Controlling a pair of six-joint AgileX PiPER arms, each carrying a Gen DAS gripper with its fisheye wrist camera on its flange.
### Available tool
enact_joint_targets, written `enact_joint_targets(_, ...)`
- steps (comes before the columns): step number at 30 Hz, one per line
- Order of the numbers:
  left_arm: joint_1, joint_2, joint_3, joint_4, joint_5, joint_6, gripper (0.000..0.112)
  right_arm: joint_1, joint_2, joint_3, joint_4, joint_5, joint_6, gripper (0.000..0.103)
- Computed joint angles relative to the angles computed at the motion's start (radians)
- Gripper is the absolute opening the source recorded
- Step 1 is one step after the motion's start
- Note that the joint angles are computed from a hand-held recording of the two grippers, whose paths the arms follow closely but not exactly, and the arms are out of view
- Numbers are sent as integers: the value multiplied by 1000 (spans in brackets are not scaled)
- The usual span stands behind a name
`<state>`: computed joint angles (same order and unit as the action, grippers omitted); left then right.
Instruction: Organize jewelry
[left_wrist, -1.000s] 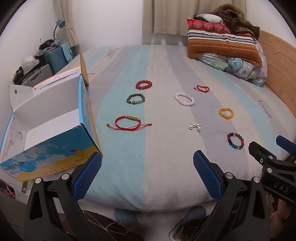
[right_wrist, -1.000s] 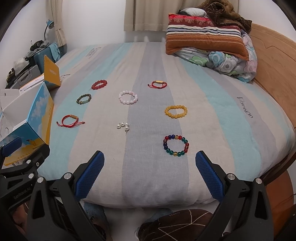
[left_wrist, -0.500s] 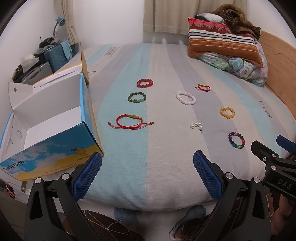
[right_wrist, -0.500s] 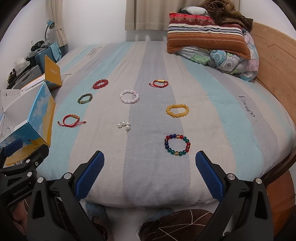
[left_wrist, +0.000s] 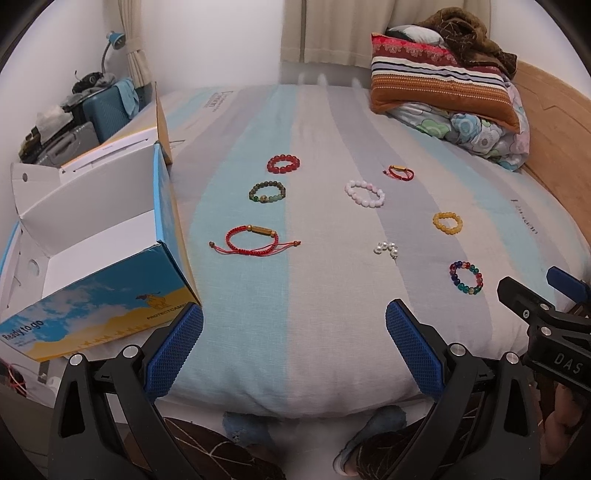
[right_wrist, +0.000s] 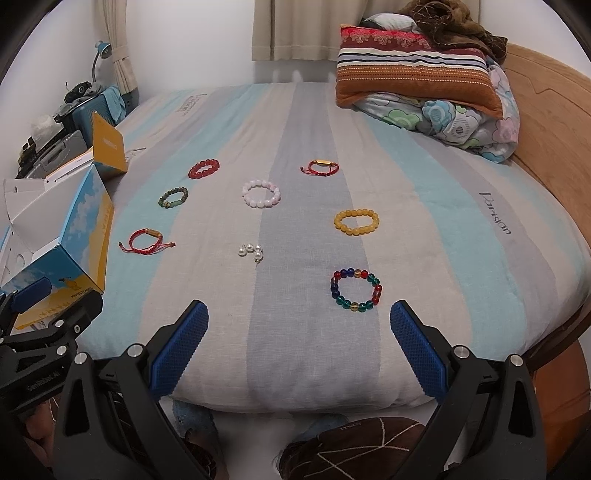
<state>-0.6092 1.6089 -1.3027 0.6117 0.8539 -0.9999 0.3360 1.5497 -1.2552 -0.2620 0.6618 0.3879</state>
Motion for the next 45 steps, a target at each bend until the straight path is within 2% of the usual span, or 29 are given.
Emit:
enact_joint_targets(14, 85, 81, -107, -72, -33, 157, 97, -68, 95, -85, 62, 6, -87, 95)
enact_joint_targets(22, 160, 243, -240, -190, -82, 259, 97, -113, 239, -160, 75, -20, -113, 95)
enact_joint_targets(30, 219, 475, -464, -177, -48, 292, 97, -153, 399, -251, 89, -30, -133, 95)
enact_joint_targets(35, 276, 576, -555, -211, -54, 328, 97, -175, 464, -274, 134, -43, -164, 94)
enact_joint_targets(42, 320, 649, -596, -241, -72, 371, 97, -173, 516, -281, 106, -58, -144, 91)
enact_joint_targets(45, 331, 653, -577, -241, -111, 371, 98, -176, 524, -280, 113, -66, -148, 91)
